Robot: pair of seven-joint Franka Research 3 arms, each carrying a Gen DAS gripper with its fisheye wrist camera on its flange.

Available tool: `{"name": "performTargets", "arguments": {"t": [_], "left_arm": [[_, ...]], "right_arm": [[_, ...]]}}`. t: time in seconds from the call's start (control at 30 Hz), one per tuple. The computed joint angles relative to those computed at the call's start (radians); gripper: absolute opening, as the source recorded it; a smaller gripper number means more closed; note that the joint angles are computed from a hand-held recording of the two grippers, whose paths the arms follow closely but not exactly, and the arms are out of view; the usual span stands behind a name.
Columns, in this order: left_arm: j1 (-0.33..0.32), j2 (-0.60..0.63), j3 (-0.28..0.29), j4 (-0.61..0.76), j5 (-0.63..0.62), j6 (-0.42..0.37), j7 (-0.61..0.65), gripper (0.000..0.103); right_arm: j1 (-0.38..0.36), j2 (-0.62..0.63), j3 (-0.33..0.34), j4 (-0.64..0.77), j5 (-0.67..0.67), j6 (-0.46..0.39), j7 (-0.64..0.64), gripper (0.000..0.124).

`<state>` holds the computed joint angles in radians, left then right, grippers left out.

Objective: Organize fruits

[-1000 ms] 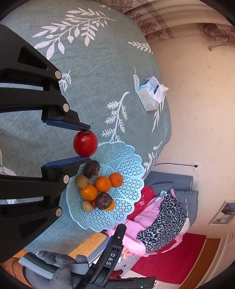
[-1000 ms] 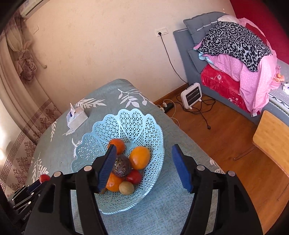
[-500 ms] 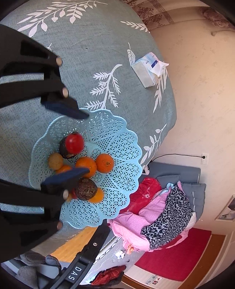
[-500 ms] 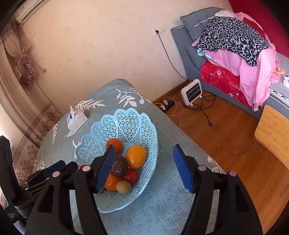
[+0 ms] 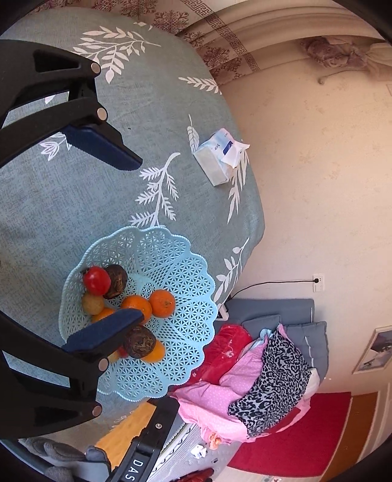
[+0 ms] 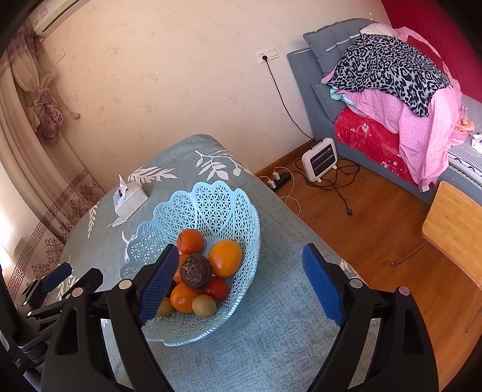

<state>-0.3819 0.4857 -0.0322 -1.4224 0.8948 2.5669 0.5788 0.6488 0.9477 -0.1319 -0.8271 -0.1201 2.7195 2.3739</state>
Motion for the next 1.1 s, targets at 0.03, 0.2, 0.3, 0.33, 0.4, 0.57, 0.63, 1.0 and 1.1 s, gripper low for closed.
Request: {"name": "performTargets", "arguments": {"t": [0.03, 0.2, 0.3, 0.33, 0.4, 0.57, 0.63, 1.0, 1.1], "left_arm": [[-0.014, -0.008, 0.013, -0.01, 0.028, -0.01, -0.021, 0.093], [-0.057, -0.054, 0.043, -0.067, 0.2, -0.074, -0.155, 0.094], [-0.072, -0.079, 0.04, -0.097, 0.311, -0.139, -0.234, 0.096], [-0.074, -0.087, 0.036, -0.105, 0.345, -0.156, -0.257, 0.096], [-0.074, -0.102, 0.024, -0.124, 0.403, -0.187, -0.291, 0.096], [-0.05, -0.135, -0.02, -0.16, 0.464, -0.208, -0.334, 0.096], [-0.046, -0.143, -0.032, -0.169, 0.483, -0.216, -0.343, 0.098], [-0.046, -0.159, -0.064, -0.197, 0.545, -0.275, -0.38, 0.098], [-0.058, -0.156, -0.065, -0.198, 0.577, -0.315, -0.395, 0.098]], "right_arm": [[0.007, -0.001, -0.008, -0.002, -0.009, -0.003, 0.0, 0.089], [0.03, -0.016, -0.021, -0.036, -0.044, 0.012, -0.029, 0.097], [0.074, -0.031, -0.078, -0.068, -0.104, 0.026, -0.006, 0.097], [0.086, -0.034, -0.093, -0.076, -0.124, 0.033, 0.003, 0.098], [0.103, -0.038, -0.113, -0.085, -0.159, 0.044, 0.014, 0.099], [0.145, -0.042, -0.153, -0.098, -0.242, 0.055, 0.032, 0.1], [0.161, -0.037, -0.172, -0.092, -0.278, 0.046, 0.041, 0.1], [0.211, -0.072, -0.232, -0.157, -0.431, 0.107, 0.133, 0.1], [0.24, -0.079, -0.273, -0.172, -0.484, 0.118, 0.175, 0.1]]}}
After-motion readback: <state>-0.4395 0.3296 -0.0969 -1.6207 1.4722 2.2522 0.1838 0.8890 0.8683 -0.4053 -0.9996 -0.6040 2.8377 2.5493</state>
